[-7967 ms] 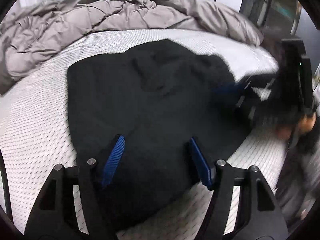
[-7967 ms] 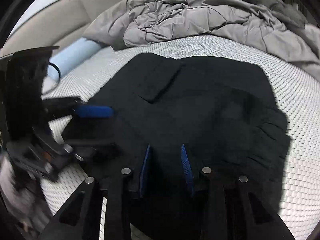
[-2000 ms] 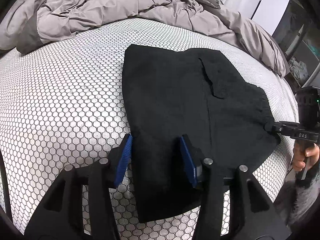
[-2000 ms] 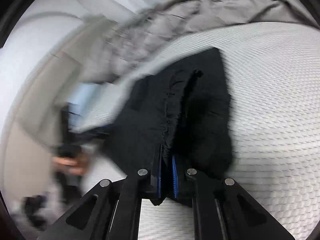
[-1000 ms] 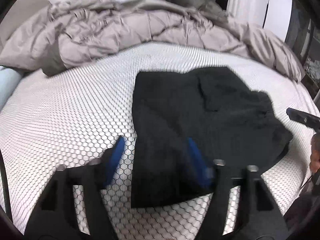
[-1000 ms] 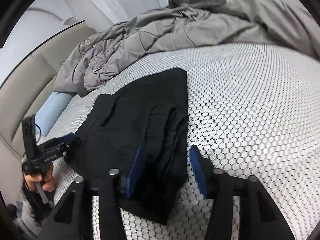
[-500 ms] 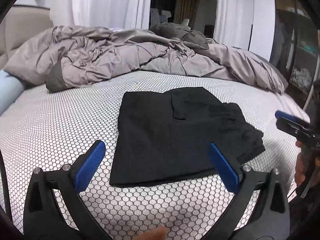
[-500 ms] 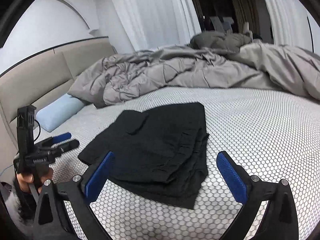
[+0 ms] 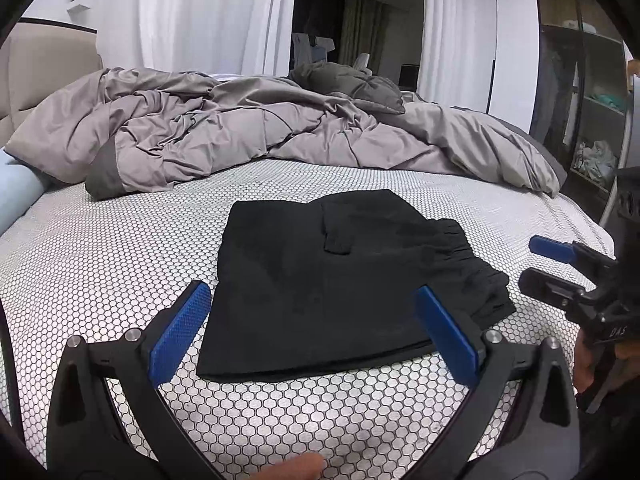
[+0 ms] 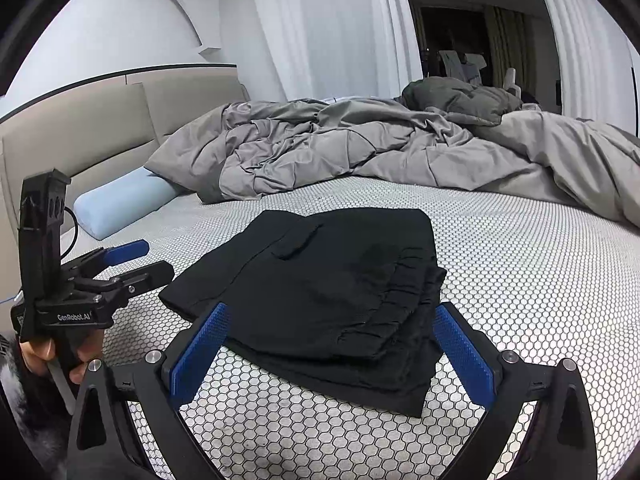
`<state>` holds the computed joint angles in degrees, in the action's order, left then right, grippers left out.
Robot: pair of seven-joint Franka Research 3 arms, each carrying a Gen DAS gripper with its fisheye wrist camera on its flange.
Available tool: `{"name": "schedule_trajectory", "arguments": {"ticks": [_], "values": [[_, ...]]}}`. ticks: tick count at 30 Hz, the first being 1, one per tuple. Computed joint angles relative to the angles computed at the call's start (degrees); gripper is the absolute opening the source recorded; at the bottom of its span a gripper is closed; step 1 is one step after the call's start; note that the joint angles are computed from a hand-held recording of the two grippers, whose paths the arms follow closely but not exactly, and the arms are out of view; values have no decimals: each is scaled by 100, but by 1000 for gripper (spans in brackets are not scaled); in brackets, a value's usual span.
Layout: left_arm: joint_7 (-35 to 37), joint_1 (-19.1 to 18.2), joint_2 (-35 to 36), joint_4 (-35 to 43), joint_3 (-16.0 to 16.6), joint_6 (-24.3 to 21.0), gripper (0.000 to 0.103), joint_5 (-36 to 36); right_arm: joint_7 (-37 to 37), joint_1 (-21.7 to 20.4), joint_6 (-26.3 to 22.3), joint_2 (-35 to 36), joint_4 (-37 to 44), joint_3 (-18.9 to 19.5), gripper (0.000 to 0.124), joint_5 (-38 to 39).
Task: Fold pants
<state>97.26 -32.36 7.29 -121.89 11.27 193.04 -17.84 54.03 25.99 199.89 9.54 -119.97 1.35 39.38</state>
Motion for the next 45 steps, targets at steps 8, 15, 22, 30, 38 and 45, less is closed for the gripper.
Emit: {"name": "schedule_trajectory", "arguments": {"ticks": [8,15,22,30,38,45], "values": [[-315,794,-63,-110,-725,158,102,482,85,-28,13,11,4,24,103,-41],[-387,877,-55,-103,-767,84,102,571,-402,294,-35,91,172,-216,103,506],[-411,912,-45,-99,-773,92,102,660,-447,263,-31,127,220,-177,103,521],[-603,1125,-48,-101,-929,84,102,902,-379,187,-12,147,224,-123,103,419],[-609,1031,-46,-109,-838,111,102,898,-331,178,-7,140,206,-119,103,364],[-533,975,-39,-99,-784,102,102,813,-480,239,-6,134,217,-162,103,495]]}}
